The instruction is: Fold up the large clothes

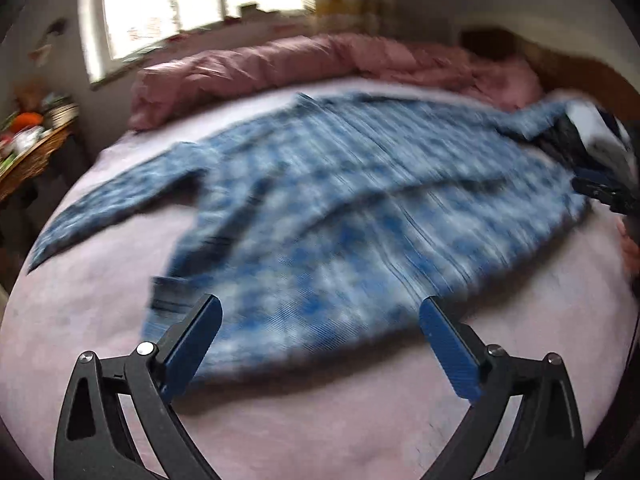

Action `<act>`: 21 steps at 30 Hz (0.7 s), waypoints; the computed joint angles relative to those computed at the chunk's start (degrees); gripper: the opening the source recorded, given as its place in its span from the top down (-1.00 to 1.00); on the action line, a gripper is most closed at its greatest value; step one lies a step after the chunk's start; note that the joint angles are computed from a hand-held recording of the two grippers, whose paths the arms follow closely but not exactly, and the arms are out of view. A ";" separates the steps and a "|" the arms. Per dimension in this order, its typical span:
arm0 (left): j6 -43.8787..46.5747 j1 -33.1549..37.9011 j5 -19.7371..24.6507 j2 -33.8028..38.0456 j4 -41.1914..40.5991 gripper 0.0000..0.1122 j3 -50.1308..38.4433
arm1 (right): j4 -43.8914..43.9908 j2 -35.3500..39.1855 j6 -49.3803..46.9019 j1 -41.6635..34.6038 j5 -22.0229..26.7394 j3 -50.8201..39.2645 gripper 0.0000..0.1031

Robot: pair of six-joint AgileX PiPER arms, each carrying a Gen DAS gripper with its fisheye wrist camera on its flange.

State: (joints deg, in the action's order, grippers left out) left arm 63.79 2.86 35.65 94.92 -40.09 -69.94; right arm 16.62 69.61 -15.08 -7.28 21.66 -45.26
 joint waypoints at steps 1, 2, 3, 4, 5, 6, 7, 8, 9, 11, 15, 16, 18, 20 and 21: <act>0.97 -0.67 0.27 -0.05 0.83 -0.76 0.51 | 2.02 2.79 -3.50 0.49 3.67 -1.47 -0.95; 1.56 -1.40 -0.41 -0.50 1.95 -0.76 1.57 | 1.76 3.98 -4.71 0.95 5.06 -2.17 -0.95; 1.92 -1.94 -1.45 -1.02 3.06 -0.76 2.66 | -0.80 4.33 -3.62 2.36 4.68 -1.92 -0.95; 1.08 -2.94 -3.31 -1.37 5.02 -0.76 3.63 | -5.65 4.31 -0.25 4.19 4.43 -1.99 -0.95; -0.17 -3.77 -4.99 -1.53 7.02 -0.76 4.37 | -11.38 4.13 4.83 6.75 4.43 -1.97 -0.95; -0.97 -4.06 -5.99 -1.56 8.30 -0.76 4.86 | -16.36 3.69 8.81 9.02 4.51 -1.86 -0.95; -2.00 -4.40 -7.13 -1.31 9.50 -0.76 5.07 | -19.05 3.52 10.84 10.42 4.66 -1.82 -0.95; -3.01 -4.81 -8.86 -1.03 10.63 -0.76 5.43 | -20.63 3.64 11.92 11.08 4.90 -1.81 -0.95; -4.04 -5.00 -10.09 -0.59 11.76 -0.76 5.45 | -23.73 4.15 14.70 12.09 5.44 -2.03 -0.95; -9.66 -5.59 -11.73 0.69 17.37 -0.76 4.85 | -29.81 5.83 20.66 13.65 6.62 -2.75 -0.95; -12.30 -5.05 -11.12 2.49 18.91 -0.76 2.99 | -33.55 6.70 25.08 13.44 7.21 -2.92 -0.95; -14.33 -5.11 -11.51 2.73 20.49 -0.76 2.74 | -37.52 6.83 29.36 13.96 7.30 -2.71 -0.95; -18.65 -5.38 -13.36 2.84 24.36 -0.76 2.93 | -41.15 7.23 33.47 13.79 7.74 -2.77 -0.95; -23.05 -5.89 -18.68 2.18 28.64 -0.76 4.79 | -40.01 7.53 33.11 12.33 7.59 -3.17 -0.95; -26.04 -6.07 -20.94 1.87 31.70 -0.76 5.51 | -40.77 7.77 34.23 11.90 7.64 -3.39 -0.95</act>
State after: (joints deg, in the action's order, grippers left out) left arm 37.75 -3.20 14.72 96.79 -8.39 -64.43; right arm -24.16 77.38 19.15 4.62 29.30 -48.65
